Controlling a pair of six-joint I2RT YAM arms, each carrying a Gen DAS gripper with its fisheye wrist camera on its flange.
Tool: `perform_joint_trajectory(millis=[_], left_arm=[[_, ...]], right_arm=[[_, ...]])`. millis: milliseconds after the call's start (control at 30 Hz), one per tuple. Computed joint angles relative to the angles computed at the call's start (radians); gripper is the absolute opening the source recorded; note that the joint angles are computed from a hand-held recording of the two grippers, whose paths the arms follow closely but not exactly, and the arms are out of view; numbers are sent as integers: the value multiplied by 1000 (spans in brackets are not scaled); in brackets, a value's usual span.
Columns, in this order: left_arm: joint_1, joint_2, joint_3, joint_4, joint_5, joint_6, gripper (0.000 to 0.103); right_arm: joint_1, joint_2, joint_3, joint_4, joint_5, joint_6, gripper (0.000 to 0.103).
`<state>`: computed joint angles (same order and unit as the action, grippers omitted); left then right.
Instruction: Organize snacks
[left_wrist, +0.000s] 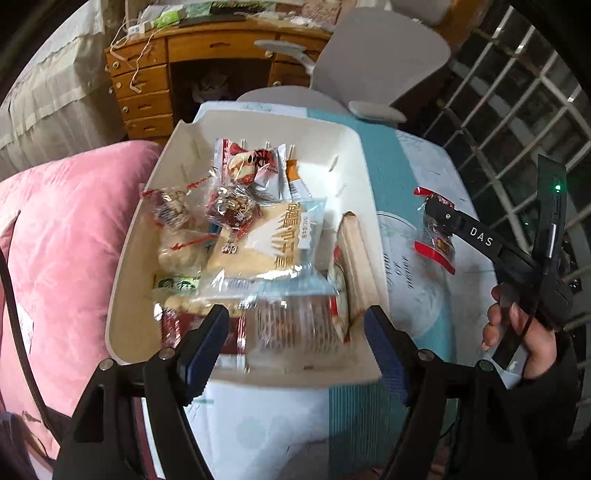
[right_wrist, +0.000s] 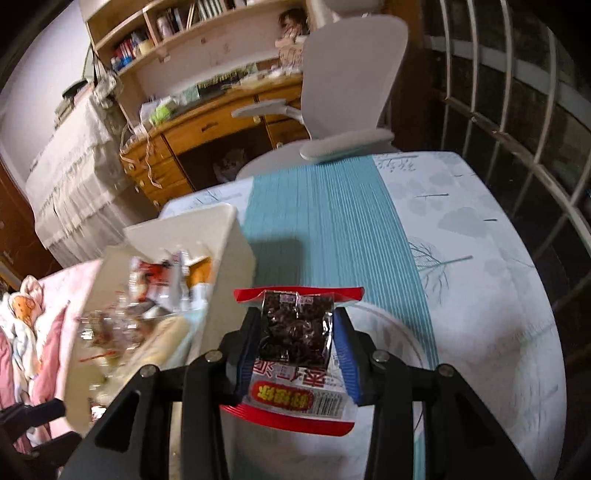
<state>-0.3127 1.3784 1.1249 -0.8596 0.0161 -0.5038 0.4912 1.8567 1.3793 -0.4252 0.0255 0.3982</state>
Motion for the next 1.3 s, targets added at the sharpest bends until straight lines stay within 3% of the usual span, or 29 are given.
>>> perform_joint_trajectory(millis=[233,333,533,700,867,967,1133,1300], left_arm=[[10,-212,-19,-149,-38,62,75],[20,-274,38,-258,-41,107,77],[23,-333,185,-451,-87,168,81],[-23,-352,293,-584,-140,141,81],[-211,-361,354,-661,-253,10,82],[-350,-357,347,-639,-300,-83,82],[-587,-256,378,-632,-400,-268,82],[-735,-120,456,-613,-451,-435,84]], right_arm=[[130,-187,-127,26,33,143,40],[177,-213,-157,74,-29,232,40],[285,-197,-106,53,-28,348,42],[307,-214,-43,-105,-61,409,62],[328,-341,-85,-245,-26,411,79],[338,-439,-154,-330,-19,418,85],[324,-637,-278,-485,-4,432,88],[253,-833,-315,-696,10,346,90]])
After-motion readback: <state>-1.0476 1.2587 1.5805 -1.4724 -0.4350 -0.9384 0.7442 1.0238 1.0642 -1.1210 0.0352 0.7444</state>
